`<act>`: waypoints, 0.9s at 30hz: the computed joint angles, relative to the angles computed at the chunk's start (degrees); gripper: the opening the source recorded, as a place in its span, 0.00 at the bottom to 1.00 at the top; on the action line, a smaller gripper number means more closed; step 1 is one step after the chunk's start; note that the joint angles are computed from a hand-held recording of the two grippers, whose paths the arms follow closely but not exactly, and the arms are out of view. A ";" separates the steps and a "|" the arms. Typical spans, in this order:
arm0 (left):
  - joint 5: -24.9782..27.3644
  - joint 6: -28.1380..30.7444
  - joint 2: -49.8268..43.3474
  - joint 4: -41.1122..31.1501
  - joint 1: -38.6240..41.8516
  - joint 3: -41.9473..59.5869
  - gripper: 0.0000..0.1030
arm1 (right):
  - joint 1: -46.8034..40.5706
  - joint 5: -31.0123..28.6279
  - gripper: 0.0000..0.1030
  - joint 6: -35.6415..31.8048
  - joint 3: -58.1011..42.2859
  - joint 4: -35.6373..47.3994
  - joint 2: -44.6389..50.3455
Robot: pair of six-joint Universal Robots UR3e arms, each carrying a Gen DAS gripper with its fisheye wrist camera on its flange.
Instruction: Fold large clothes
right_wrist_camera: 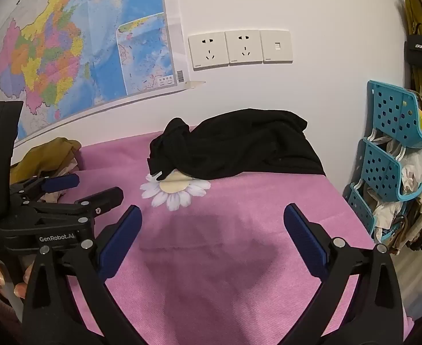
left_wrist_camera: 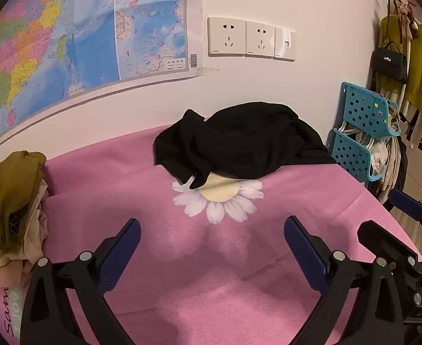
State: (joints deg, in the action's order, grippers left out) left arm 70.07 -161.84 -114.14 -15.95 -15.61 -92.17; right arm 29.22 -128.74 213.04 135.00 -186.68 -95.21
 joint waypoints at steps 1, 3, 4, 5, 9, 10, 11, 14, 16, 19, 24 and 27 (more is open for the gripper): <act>-0.12 0.03 -0.10 -0.28 0.04 0.21 0.93 | -0.01 -0.08 0.95 0.06 0.00 0.19 -0.09; 0.25 -0.03 -0.19 1.37 -0.05 -0.41 0.93 | -0.10 0.08 0.95 0.09 0.10 0.35 -0.38; 0.40 -0.09 -0.22 1.37 -0.07 -0.41 0.93 | -0.05 -0.05 0.95 0.19 0.03 0.68 -0.46; 0.39 -0.08 -0.20 1.32 -0.04 -0.46 0.93 | 0.08 -0.22 0.95 0.21 0.06 0.66 -0.50; -0.06 -0.21 0.29 2.63 0.21 -2.22 0.93 | -0.40 0.49 0.95 0.31 0.30 1.23 -1.24; -0.10 -0.26 0.09 3.43 0.24 -2.67 0.93 | -0.33 0.42 0.95 0.35 0.37 1.20 -1.31; -0.20 -0.34 0.32 3.36 0.31 -3.00 0.93 | -0.65 0.77 0.95 0.07 0.45 1.02 -1.35; -0.26 -0.48 -0.21 1.90 0.35 -1.54 0.93 | -0.87 0.96 0.95 -0.38 -0.63 1.11 -0.32; -0.55 -0.28 0.00 2.36 0.44 -2.24 0.93 | -1.23 1.51 0.95 -0.42 -0.05 -0.10 0.32; -0.93 -0.09 0.09 1.08 0.67 -1.42 0.93 | -1.24 1.61 0.95 -0.44 -0.08 0.23 -0.03; -1.07 -0.21 0.17 0.49 0.85 -1.19 0.93 | -1.17 1.48 0.95 -0.21 0.16 -0.22 0.14; -1.02 -0.43 0.07 -0.05 0.84 -0.81 0.93 | -0.63 1.14 0.95 0.17 0.09 -0.11 0.28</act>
